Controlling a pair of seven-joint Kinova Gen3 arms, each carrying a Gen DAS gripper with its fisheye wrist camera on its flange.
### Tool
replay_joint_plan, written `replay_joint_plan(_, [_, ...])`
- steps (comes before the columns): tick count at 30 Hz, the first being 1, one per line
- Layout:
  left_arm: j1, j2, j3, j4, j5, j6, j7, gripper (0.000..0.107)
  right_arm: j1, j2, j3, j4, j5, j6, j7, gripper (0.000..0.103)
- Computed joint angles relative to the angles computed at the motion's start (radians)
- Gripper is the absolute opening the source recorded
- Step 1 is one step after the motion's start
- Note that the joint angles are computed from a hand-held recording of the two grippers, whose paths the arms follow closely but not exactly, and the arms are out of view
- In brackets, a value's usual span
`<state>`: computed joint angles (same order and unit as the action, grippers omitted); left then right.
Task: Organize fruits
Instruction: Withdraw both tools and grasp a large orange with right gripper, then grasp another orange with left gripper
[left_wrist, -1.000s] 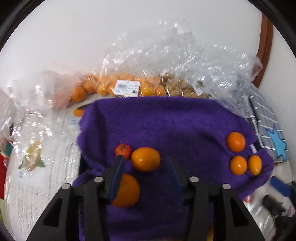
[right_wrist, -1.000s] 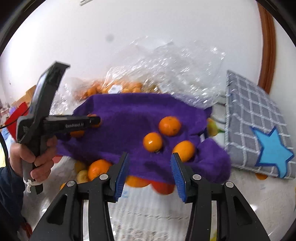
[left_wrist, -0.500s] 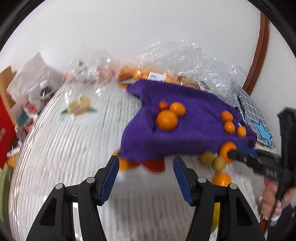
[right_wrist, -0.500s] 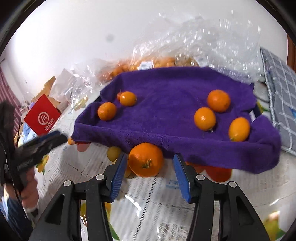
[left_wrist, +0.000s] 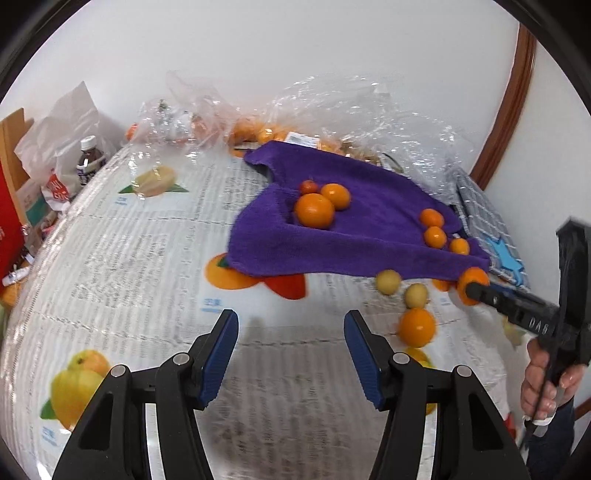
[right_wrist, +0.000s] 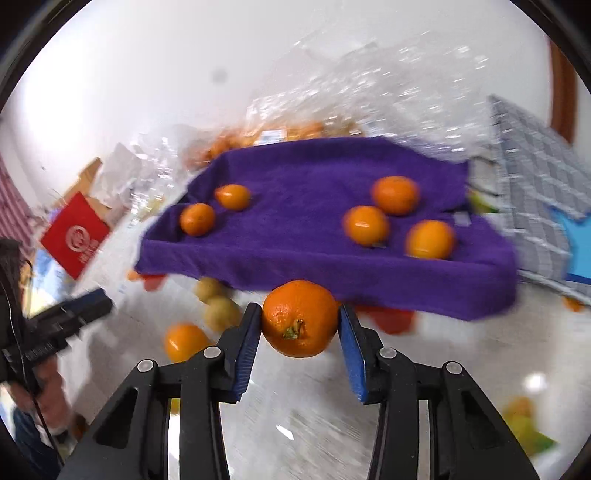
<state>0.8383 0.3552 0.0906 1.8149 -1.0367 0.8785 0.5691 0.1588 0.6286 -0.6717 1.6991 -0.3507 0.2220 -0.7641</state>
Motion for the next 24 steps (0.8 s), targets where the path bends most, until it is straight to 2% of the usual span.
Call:
replay_joint_plan(4, [-0.009,0.011,-0.004,-0.013,-0.037,-0.079,0.0,0.057,0.034,-0.041,0.038,0.055,0.035,-0.031,0.01,0.042])
replay_joint_plan(8, [-0.023,0.051,-0.013,-0.078,-0.032,-0.141,-0.077,0.058,0.105,-0.019,0.012,0.058,0.035,-0.006,0.02,0.043])
replay_joint_plan(11, [-0.029,0.08,-0.02,-0.136,0.024,-0.165,-0.17,0.058,0.17,0.012,-0.052,0.06,0.021,-0.011,0.065,0.043])
replay_joint_plan(18, [-0.007,0.15,-0.052,-0.239,0.15,-0.125,-0.334,0.058,0.269,0.068,-0.177,0.097,0.043,-0.081,0.099,0.043])
replay_joint_plan(22, [0.021,0.163,-0.094,-0.255,0.183,-0.138,-0.364,0.048,0.286,0.083,-0.199,0.086,0.067,-0.061,0.075,0.043])
replay_joint_plan(24, [0.033,0.171,-0.114,-0.265,0.197,-0.142,-0.369,0.037,0.284,0.083,-0.199,0.088,0.074,-0.064,0.07,0.043])
